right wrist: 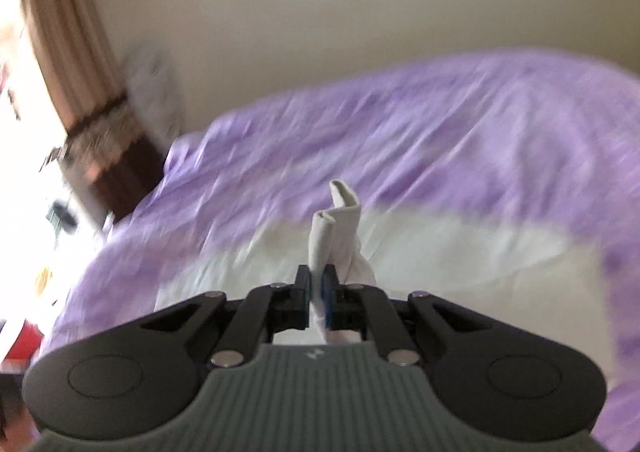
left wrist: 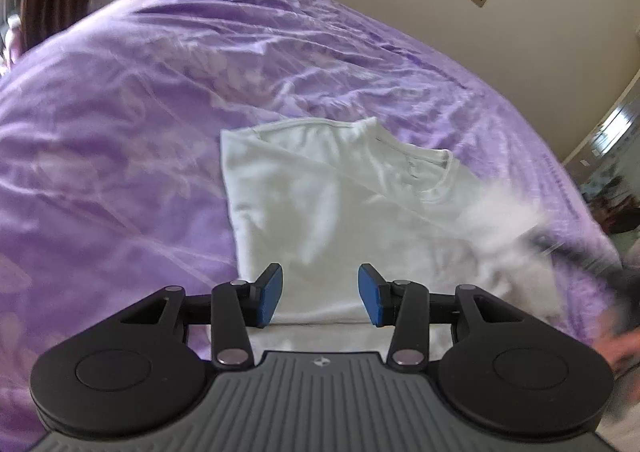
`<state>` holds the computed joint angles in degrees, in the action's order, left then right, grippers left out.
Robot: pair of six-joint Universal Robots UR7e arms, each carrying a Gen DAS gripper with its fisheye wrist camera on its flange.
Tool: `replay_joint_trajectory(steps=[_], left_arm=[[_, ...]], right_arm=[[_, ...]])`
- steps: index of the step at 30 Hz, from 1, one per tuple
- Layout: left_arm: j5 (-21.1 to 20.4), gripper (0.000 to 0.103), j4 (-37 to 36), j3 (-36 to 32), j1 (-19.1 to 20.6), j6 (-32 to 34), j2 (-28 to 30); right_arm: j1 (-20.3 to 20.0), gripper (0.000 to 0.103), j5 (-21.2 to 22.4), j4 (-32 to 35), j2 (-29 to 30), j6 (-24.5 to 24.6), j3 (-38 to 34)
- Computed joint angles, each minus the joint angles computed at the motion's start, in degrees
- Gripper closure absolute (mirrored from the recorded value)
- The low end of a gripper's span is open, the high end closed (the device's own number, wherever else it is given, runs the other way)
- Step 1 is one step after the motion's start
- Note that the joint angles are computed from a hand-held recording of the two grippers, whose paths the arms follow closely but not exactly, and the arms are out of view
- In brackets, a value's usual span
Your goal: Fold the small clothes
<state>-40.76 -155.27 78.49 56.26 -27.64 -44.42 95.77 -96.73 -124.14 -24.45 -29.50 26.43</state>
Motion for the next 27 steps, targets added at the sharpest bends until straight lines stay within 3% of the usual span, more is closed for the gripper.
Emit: replay_joint_trajectory(steps=[3, 6, 8, 9, 11, 13, 15, 19, 24, 25, 27], left_arm=[[-3.2, 0.053, -0.9, 0.0, 0.6, 1.1, 0.4], [-8.1, 0.053, -1.5, -1.3, 1.6, 2.0, 1.5], [-11.5, 0.053, -2.8, -2.6, 2.3, 2.3, 2.7], [-12.9, 0.053, -2.9, -3.5, 2.7, 2.4, 3.4], [-16.3, 0.052, -3.3, -6.0, 3.5, 2.1, 5.2], [-20.2, 0.050, -2.8, -9.1, 4.5, 0.8, 7.3], [-22.8, 0.050, -1.7, -12.4, 5.5, -1.0, 9.6], [-27.3, 0.050, 0.7, -18.0, 8.0, -6.8, 13.8], [-31.6, 0.050, 2.0, -23.3, 10.4, -10.3, 18.0], [-31.5, 0.054, 2.4, -24.3, 10.6, -10.4, 18.9], [-31.7, 0.095, 1.3, -25.0, 10.6, -10.3, 19.7]], right_arm=[[-0.3, 0.102, -3.6, -0.9, -1.5, -3.8, 8.8], [-1.2, 0.099, -5.2, 1.1, -2.1, -4.9, 12.3], [-1.6, 0.095, -4.4, 3.4, -1.6, -4.5, 10.9], [-1.8, 0.091, -3.4, 5.0, -2.6, -4.1, 11.5], [-1.9, 0.072, -1.5, 7.9, -2.7, -3.4, 9.7], [-1.6, 0.064, -1.3, 8.7, -2.3, -4.6, 7.3], [-1.6, 0.063, -2.2, 7.4, -2.6, -5.6, 6.9], [-2.2, 0.063, -8.0, 4.2, -2.5, -5.8, 4.9], [-4.6, 0.063, -8.8, 5.6, -2.6, -2.9, 1.0], [-5.0, 0.063, -9.0, 5.2, -2.7, -2.9, 0.8], [-5.8, 0.063, -8.9, 6.1, -2.1, -2.3, -1.8]])
